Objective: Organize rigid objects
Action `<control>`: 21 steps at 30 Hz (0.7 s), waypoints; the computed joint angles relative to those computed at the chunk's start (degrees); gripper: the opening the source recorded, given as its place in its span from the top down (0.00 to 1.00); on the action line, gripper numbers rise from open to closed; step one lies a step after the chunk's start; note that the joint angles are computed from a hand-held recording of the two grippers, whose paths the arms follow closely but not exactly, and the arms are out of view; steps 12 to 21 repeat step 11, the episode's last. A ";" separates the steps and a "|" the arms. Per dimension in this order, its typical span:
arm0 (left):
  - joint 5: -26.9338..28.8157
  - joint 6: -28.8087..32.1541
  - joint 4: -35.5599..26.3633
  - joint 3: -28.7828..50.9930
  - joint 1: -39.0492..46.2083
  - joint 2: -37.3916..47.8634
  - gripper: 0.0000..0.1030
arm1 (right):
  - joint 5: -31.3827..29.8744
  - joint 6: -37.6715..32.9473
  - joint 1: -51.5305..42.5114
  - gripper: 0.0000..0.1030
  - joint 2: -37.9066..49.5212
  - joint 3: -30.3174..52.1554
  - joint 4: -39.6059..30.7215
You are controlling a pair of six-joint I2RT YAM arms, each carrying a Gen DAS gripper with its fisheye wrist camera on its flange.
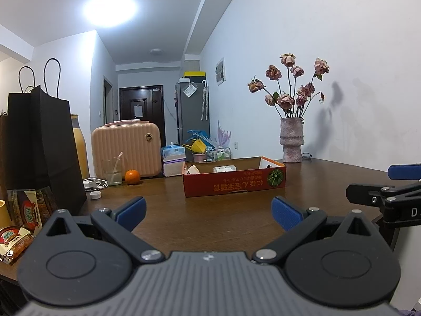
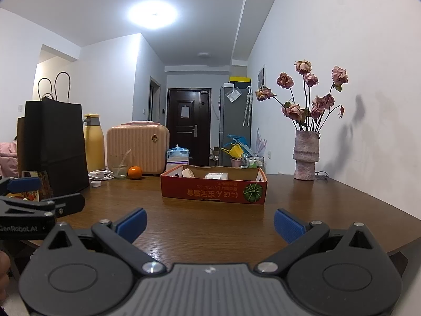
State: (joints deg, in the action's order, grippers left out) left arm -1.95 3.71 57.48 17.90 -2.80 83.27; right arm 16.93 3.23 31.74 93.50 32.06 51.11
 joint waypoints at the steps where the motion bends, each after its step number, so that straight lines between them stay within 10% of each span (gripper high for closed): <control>1: -0.04 0.02 -0.06 0.05 -0.06 0.02 0.00 | -0.12 0.02 -0.10 0.00 0.01 0.13 -0.17; 21: 1.49 -0.59 -0.89 0.53 0.57 0.48 0.00 | -0.85 0.42 -0.58 0.00 0.24 0.58 -1.03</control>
